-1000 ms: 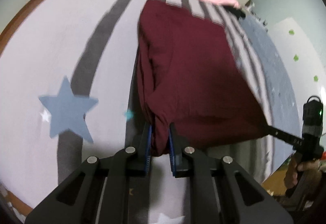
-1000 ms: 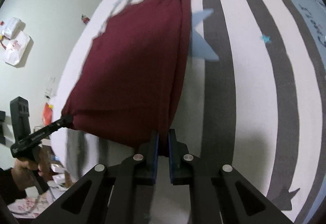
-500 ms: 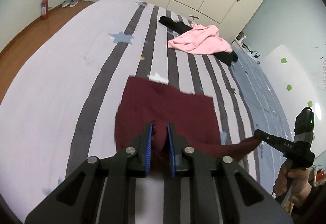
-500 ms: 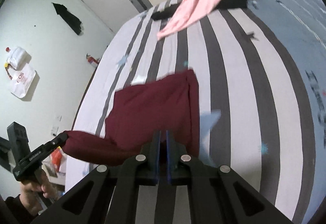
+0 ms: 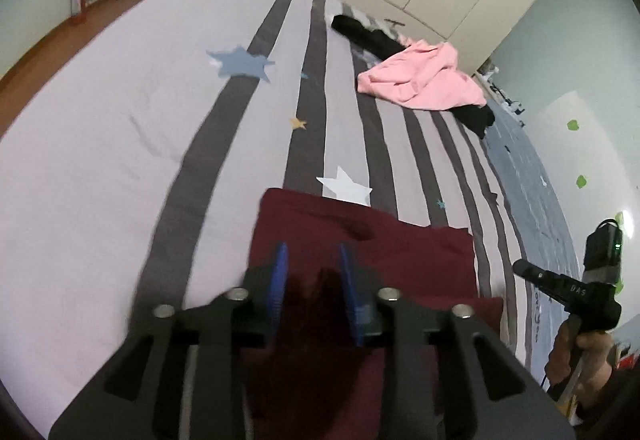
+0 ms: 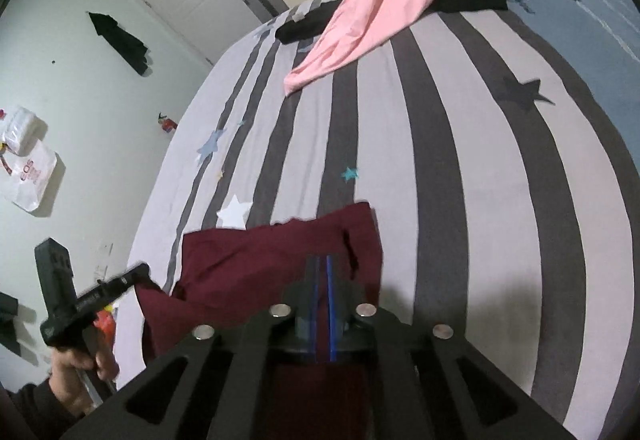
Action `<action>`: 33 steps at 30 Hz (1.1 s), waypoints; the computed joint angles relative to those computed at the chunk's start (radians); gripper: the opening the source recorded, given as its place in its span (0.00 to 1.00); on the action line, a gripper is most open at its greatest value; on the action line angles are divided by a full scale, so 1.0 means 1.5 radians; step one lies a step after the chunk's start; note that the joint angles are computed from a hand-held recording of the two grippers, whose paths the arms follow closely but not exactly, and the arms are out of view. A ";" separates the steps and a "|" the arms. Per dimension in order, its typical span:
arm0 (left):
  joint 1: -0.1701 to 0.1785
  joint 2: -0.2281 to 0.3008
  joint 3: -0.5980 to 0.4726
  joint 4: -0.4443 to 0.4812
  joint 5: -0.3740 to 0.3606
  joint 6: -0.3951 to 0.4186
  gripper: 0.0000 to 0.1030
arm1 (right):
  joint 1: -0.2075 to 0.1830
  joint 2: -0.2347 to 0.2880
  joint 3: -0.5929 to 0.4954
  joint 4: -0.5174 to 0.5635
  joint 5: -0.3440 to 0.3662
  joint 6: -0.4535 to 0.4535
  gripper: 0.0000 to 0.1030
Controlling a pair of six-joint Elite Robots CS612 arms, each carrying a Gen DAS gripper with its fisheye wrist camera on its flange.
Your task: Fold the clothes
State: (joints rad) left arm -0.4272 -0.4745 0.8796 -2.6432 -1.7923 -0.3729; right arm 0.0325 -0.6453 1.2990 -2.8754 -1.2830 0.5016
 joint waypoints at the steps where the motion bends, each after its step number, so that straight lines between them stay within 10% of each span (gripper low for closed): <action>1: 0.001 -0.005 0.010 -0.003 -0.003 0.007 0.50 | 0.000 -0.004 0.009 0.005 -0.001 -0.010 0.23; 4: 0.003 -0.021 0.041 -0.009 -0.022 0.034 0.56 | 0.004 -0.017 0.038 0.009 -0.003 -0.034 0.37; 18: 0.004 0.037 -0.054 0.086 -0.127 0.141 0.52 | 0.008 0.003 0.036 0.004 0.052 -0.063 0.39; 22: 0.002 0.031 -0.043 0.072 -0.119 0.162 0.20 | 0.004 0.006 0.031 0.008 0.045 -0.043 0.06; 33: -0.006 0.008 -0.024 0.021 -0.037 0.119 0.17 | 0.016 -0.001 -0.005 -0.017 -0.012 -0.061 0.04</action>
